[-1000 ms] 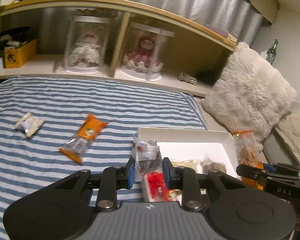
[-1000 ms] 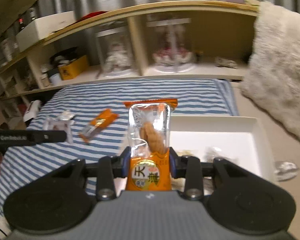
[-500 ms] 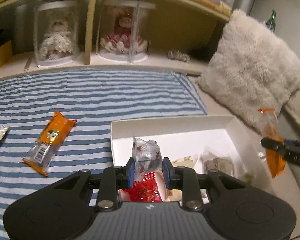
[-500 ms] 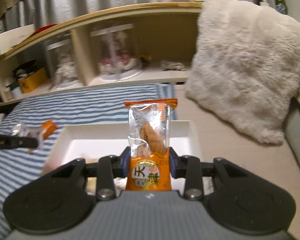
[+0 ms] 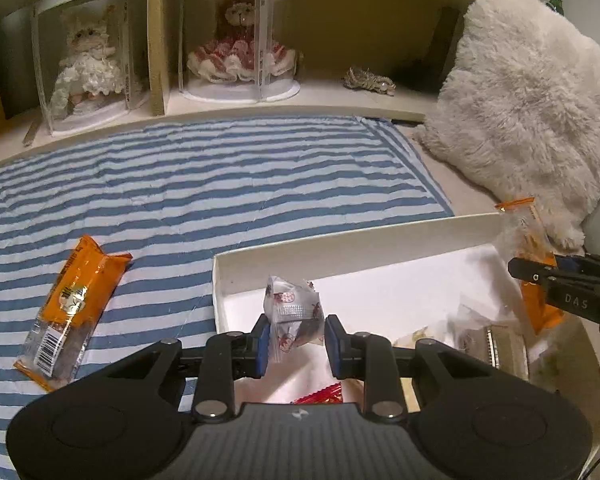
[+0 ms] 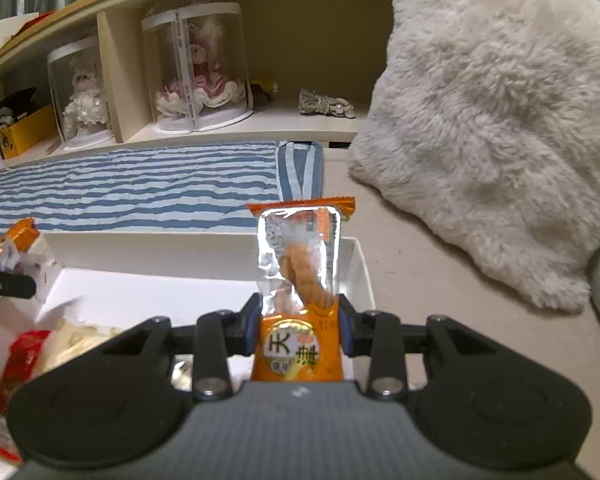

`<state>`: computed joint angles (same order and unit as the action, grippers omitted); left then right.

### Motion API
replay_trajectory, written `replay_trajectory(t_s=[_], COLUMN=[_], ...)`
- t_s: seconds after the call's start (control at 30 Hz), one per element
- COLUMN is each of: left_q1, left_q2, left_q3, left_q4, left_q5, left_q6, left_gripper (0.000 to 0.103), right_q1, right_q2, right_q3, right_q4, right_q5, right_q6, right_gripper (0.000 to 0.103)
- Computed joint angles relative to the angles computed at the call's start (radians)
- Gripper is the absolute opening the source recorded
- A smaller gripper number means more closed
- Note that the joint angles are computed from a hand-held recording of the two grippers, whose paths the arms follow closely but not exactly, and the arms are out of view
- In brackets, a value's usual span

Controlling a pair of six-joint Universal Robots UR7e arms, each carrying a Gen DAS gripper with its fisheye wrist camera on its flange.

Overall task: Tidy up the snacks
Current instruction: 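Lower both snacks into the tray and open both tools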

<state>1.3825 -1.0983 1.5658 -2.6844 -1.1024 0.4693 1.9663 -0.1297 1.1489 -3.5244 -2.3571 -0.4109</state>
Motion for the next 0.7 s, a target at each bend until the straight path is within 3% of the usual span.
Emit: replay_trajectory(t_s=[0.17,0.23,0.3,0.4,0.53,0.7], left_q1=[0.009,0.010,0.011,0.009,0.003,-0.008], left_q2=[0.015,0.016,0.010,-0.005,-0.024,-0.054], left_q3=[-0.009,-0.004,0.000,0.009,0.026,0.053], left_q4=[0.007,-0.014,-0.020,-0.002,0.013,0.022], left_q5=[0.006,0.017,0.005,-0.005,0.000,-0.001], left_q6=[-0.004,0.003,0.004,0.003,-0.005,-0.012], left_gripper=[0.031,0.039,0.053,0.056,0.059,0.069], right_q1=[-0.012,-0.014,-0.015,-0.015,-0.004,0.012], right_q2=[-0.001,-0.002,-0.003,-0.025,-0.046,-0.088], right_q3=[-0.006,-0.005,-0.007,0.015,0.049,0.100], right_q4=[0.067,0.084,0.101,0.154,0.139,0.174], right_q5=[0.001,-0.001,-0.017,-0.014,-0.001,0.009], right_q6=[0.049,0.049,0.055,0.120,0.151,0.213], right_gripper=[0.042,0.043,0.046,0.051,0.065,0.067])
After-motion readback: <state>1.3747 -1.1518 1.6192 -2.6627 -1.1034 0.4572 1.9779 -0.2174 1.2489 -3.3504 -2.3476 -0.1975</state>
